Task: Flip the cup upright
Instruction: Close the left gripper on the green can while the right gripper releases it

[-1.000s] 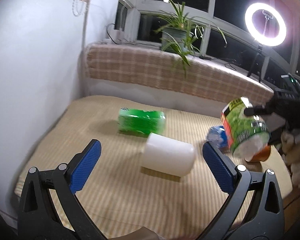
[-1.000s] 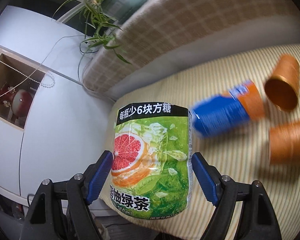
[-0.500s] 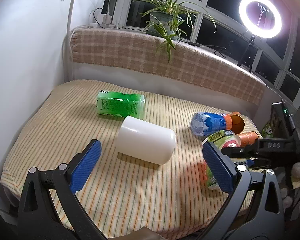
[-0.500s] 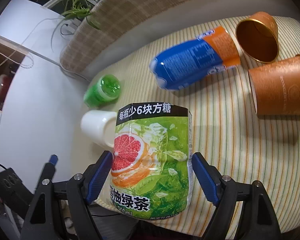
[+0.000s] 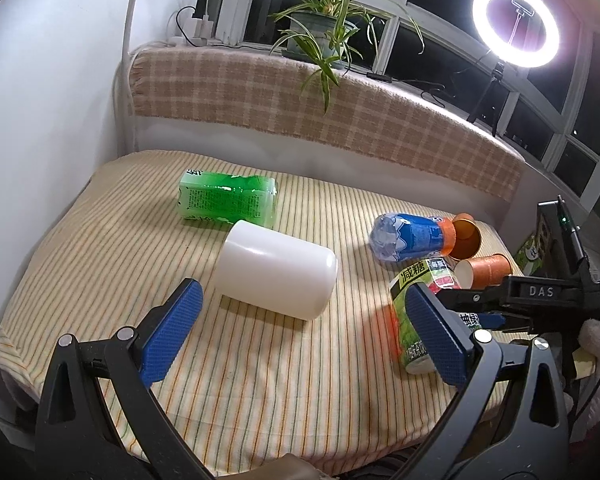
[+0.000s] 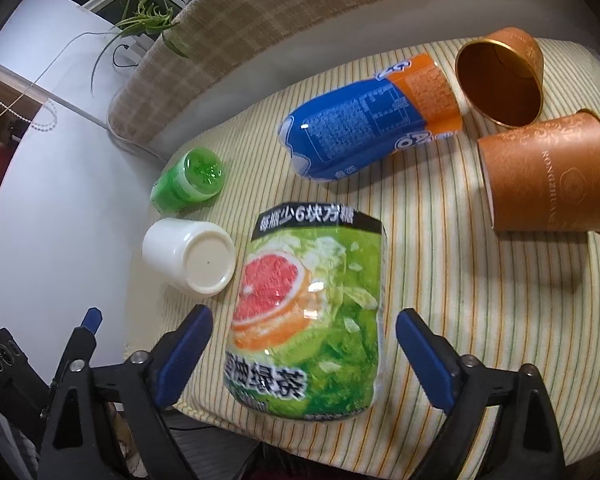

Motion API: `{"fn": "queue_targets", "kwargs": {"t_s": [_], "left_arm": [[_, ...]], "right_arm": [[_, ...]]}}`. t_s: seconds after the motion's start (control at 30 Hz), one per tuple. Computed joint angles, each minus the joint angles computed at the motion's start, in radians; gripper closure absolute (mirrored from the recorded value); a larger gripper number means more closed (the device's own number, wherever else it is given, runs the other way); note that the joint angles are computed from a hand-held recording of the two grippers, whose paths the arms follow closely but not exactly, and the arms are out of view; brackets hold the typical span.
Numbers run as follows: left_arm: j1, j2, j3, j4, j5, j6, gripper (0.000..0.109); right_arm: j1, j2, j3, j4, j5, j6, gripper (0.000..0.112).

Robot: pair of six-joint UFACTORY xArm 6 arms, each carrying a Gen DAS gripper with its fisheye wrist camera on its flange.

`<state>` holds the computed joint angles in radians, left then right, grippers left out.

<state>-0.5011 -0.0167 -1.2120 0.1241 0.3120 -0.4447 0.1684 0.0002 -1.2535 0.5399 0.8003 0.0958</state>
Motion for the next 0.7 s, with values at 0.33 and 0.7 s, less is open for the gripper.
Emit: {"fn": "queue_targets", "kwargs": {"t_s": [0.33, 0.7], "left_arm": [[-0.027, 0.038, -0.072, -0.315, 0.089, 0.269, 0.006], [-0.026, 0.226, -0.379, -0.789, 0.466, 0.532, 0.012]], "right_arm": [[-0.014, -0.141, 0.123, -0.040, -0.099, -0.023, 0.016], [-0.109, -0.408, 0.376, -0.127, -0.222, 0.089, 0.016]]}}
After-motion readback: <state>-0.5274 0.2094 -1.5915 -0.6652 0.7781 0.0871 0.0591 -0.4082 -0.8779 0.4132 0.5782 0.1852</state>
